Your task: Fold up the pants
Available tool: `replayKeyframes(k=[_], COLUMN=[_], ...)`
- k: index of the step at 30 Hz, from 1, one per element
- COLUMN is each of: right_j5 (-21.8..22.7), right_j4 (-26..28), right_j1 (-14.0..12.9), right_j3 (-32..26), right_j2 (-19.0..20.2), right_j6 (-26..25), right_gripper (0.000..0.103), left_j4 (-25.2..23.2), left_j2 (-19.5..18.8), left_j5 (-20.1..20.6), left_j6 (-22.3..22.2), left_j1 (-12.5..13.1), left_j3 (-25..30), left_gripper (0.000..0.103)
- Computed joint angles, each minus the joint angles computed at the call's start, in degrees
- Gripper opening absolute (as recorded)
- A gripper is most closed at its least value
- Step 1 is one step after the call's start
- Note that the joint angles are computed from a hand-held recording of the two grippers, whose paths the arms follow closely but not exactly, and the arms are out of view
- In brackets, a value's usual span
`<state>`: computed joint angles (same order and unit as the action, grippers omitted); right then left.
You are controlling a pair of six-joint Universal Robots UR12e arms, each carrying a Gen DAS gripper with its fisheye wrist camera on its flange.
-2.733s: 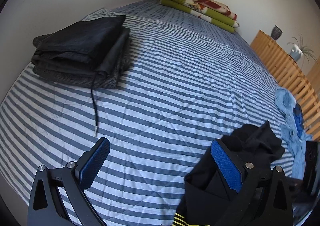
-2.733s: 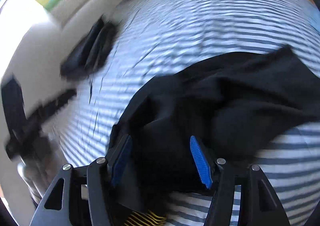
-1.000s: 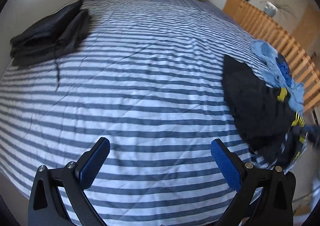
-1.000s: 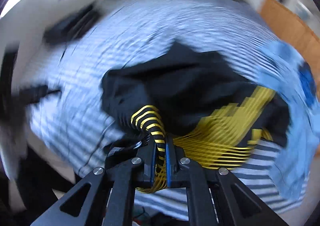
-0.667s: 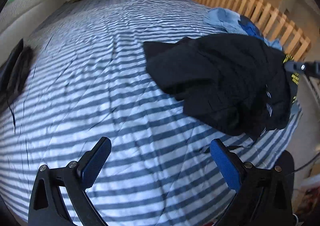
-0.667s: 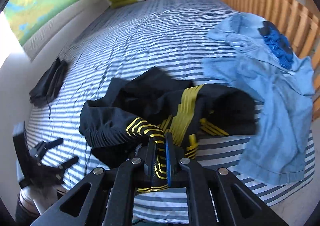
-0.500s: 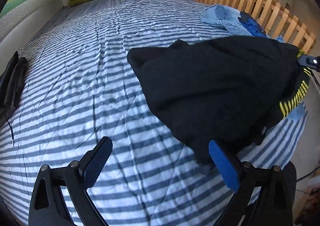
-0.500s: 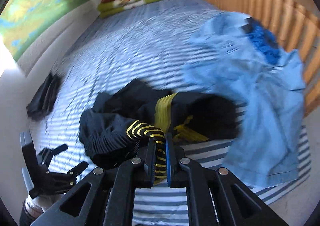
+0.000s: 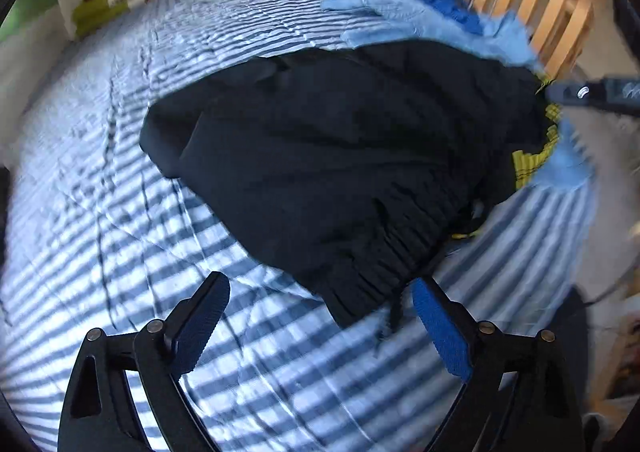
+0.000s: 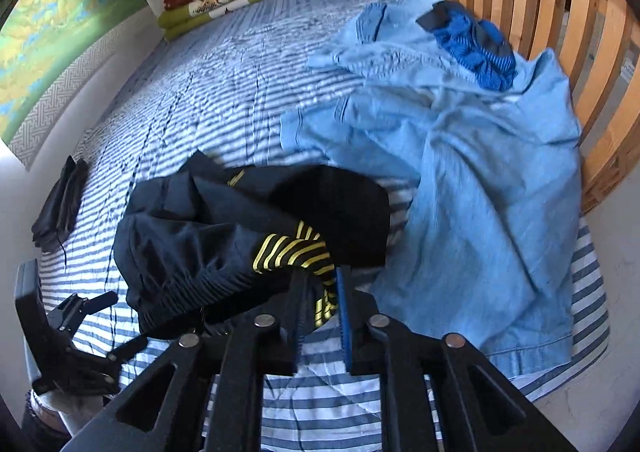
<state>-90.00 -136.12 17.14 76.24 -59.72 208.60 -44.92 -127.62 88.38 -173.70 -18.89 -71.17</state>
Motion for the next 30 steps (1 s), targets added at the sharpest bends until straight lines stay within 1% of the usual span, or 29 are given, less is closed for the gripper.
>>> replayKeyframes(k=[1,2,3,4,5,7,8,9,11,12,14,16,18,19,20,21,22,25,27,29,30], right_j5=[0.27,0.39,0.38,-0.1,-0.72,-2.95,-3.18,-3.01,-3.56,-3.51,-3.64,-2.84,-2.22,-1.35,0.03,0.46,0.29,0.37,0.38,-3.93,-6.73], right_j4=[-0.19,-0.12,0.08,0.65,1.31,3.14,3.62,3.5,4.07,3.42,1.33,-1.85,-2.82,-2.46,-2.4,-2.57,-2.74,-2.31,-1.39,0.96,2.27], right_j1=[0.02,0.04,0.16,0.42,0.66,1.37,1.61,1.77,2.1,2.16,2.24,2.33,2.74,2.86,3.08,3.37,3.81,5.27,6.06,7.29,7.75], right_j3=[0.42,0.5,0.61,0.74,0.59,0.0,-0.12,-0.16,-1.08,-1.41,-1.56,-1.25,-1.3,-1.48,-1.35,-1.08,-0.68,0.2,-0.19,-1.88,-2.97], right_j2=[-0.14,-0.12,-0.15,-0.14,-0.01,0.4,0.54,0.62,0.98,1.01,0.8,0.4,0.1,0.1,0.07,0.04,0.01,0.21,0.9,2.4,3.13], right_j6=[0.14,0.13,-0.11,-0.84,-1.42,-2.56,-3.3,-3.74,-3.63,-3.04,-2.25,-2.73,-4.18,-5.13,-6.53,-7.35,-8.01,-9.25,-10.44,-11.53,-11.69], right_gripper=[0.022,0.027,0.03,0.037,0.04,0.04,0.039,0.035,0.006,0.004,0.004,0.004,0.008,0.021,0.042,0.05,0.054,0.054,0.054,0.053,0.047], left_j4=[-0.04,-1.25,-2.66,-4.05,-4.51,-4.27,-3.26,-2.06,0.03,0.93,1.11,0.49,0.75,-0.26,-1.13,-1.81,-2.28,-2.93,-2.8,-2.62,-2.53], left_j2=[-0.3,-0.76,-1.08,-1.38,-1.35,-0.64,0.2,0.99,2.1,2.72,3.68,3.98,4.28,3.69,3.52,3.37,3.21,2.88,2.53,2.25,2.16], left_j5=[1.12,1.29,1.42,1.79,1.79,0.44,0.18,0.49,1.25,1.34,0.38,1.1,3.77,3.96,3.33,2.92,2.66,2.31,2.1,2.57,2.74], left_j6=[-0.55,-1.22,-2.22,-3.62,-4.78,-6.12,-6.35,-6.24,-5.92,-5.97,-6.59,-6.79,-5.76,-5.78,-5.79,-6.26,-6.67,-6.98,-6.67,-6.27,-6.27], left_j1=[-0.23,-0.18,-0.07,0.14,0.46,1.27,1.61,1.91,2.4,2.74,3.59,3.82,3.53,3.6,3.98,4.13,4.24,4.5,4.46,4.29,4.26], left_j3=[0.24,1.06,1.79,2.6,2.98,3.04,2.5,2.3,2.45,2.77,3.23,4.64,5.28,6.8,7.54,8.11,8.58,9.28,9.34,9.49,9.63], left_gripper=[0.077,0.049,0.033,0.018,0.014,0.011,0.01,0.01,0.009,0.009,0.009,0.009,0.009,0.009,0.009,0.009,0.008,0.009,0.008,0.008,0.008])
